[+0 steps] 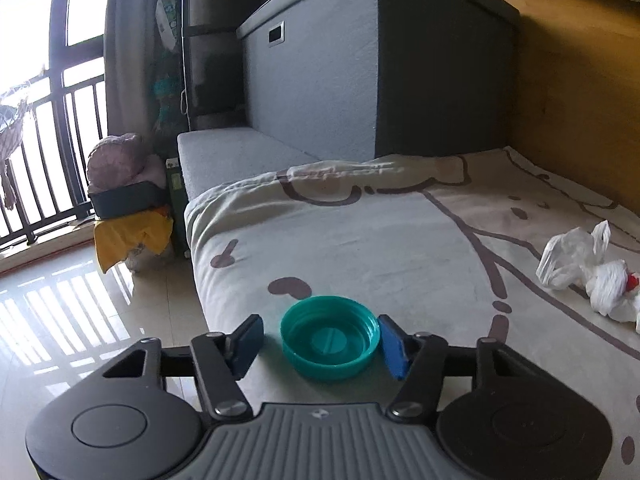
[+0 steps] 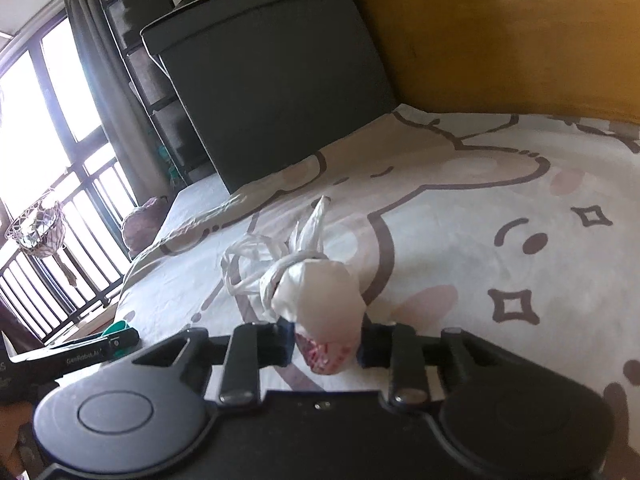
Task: Collect trash
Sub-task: 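Grasp the teal bottle cap with left tool while right tool grasps the white plastic bag, then lift the bottle cap with left tool while right tool lifts the white bag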
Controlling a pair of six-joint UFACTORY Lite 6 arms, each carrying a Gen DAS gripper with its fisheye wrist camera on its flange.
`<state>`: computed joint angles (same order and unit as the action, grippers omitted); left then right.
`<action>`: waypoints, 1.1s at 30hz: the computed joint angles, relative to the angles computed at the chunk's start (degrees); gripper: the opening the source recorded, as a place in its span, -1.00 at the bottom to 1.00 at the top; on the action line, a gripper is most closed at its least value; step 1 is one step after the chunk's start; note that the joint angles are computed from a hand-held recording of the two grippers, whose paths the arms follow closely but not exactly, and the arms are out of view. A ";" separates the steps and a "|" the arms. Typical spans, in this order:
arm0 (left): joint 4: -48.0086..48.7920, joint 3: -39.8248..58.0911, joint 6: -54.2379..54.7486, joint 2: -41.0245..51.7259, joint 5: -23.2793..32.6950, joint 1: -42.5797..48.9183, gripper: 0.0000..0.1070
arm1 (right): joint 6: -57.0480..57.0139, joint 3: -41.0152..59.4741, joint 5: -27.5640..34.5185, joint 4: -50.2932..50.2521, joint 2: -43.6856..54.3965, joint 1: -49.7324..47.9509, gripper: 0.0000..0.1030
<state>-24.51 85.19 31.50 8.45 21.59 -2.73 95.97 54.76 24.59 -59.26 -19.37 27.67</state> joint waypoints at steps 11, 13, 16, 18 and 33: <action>7.45 -2.78 -7.92 -5.72 3.04 -0.99 -0.06 | 6.01 -0.88 6.69 -6.53 -1.79 5.16 -0.62; 9.74 -3.77 -11.10 -7.41 3.74 -1.46 -0.06 | 6.82 -1.10 8.33 -7.38 -2.20 6.50 -0.62; 11.24 -6.38 -13.47 -10.75 4.16 -1.90 -0.06 | 7.49 -1.29 11.02 -9.14 -2.70 9.36 -0.62; 11.73 -8.09 -14.57 -13.22 4.57 -2.14 -0.06 | 7.66 -1.05 12.64 -10.19 -2.64 10.86 -0.62; 8.56 -15.76 -10.88 -29.67 9.96 0.92 -0.06 | 5.59 2.23 21.51 -10.59 -2.16 21.76 -0.62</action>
<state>-15.95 69.43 20.61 -21.22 31.56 -1.81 101.55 56.99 46.10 -69.84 -21.53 49.43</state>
